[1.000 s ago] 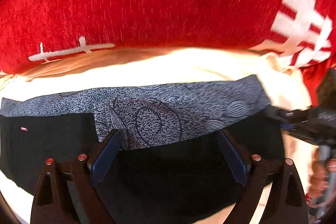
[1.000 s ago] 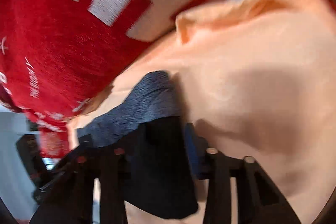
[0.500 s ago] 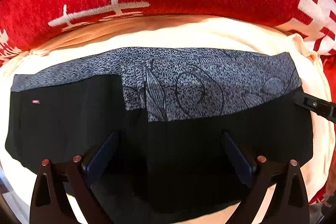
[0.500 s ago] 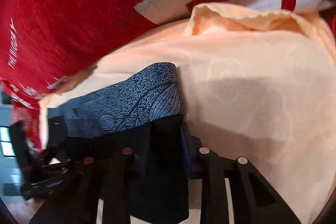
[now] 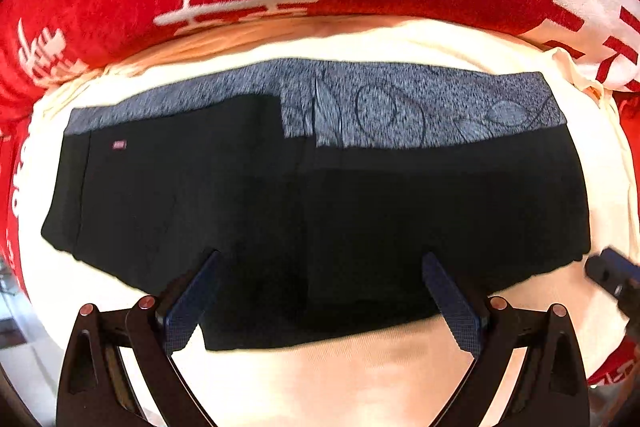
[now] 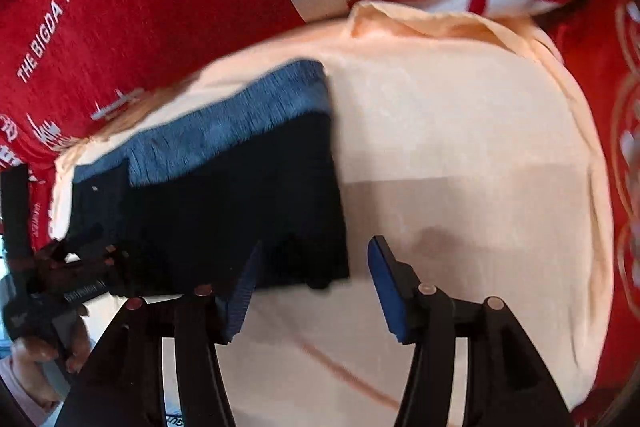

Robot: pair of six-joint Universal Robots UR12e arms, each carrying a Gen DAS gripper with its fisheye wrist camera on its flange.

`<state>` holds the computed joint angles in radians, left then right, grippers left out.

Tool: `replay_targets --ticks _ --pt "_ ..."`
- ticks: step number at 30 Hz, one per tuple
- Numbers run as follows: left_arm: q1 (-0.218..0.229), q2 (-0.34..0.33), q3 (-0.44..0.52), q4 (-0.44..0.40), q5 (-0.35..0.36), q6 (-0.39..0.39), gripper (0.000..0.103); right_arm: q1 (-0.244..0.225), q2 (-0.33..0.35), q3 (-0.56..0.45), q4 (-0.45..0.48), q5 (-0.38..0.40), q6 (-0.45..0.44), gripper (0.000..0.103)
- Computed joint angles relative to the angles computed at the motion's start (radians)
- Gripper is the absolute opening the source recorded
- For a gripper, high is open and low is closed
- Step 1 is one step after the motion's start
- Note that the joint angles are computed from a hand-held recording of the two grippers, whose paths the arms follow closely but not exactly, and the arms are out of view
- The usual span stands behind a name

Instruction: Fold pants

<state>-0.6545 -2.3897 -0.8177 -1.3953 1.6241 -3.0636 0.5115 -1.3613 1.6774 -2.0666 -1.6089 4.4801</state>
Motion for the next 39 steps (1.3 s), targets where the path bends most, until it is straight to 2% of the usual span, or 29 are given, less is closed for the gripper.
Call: replay_targets --ticks 6,15,22,25,31,39 --pt "-0.009 0.046 -0.062 0.000 0.018 -0.027 0.100 0.022 -0.001 0.003 0.001 0.050 0.029 0.062" --pt "-0.008 0.062 -0.092 -0.007 0.005 -0.065 0.100 0.043 0.016 -0.013 -0.015 0.080 0.044 0.066" --pt "0.029 0.078 -0.133 0.018 -0.017 -0.008 0.100 0.056 0.052 -0.073 0.048 0.068 0.051 0.066" --pt "0.059 0.082 -0.138 0.014 -0.029 0.016 0.100 0.066 0.086 -0.125 0.080 0.050 0.072 0.066" --pt "0.133 0.091 -0.145 0.034 -0.018 0.041 0.100 0.089 0.204 -0.300 0.155 0.032 0.062 0.066" --pt "0.224 0.095 -0.148 0.031 -0.007 -0.047 0.100 0.107 0.389 -0.579 0.227 0.071 -0.068 0.066"
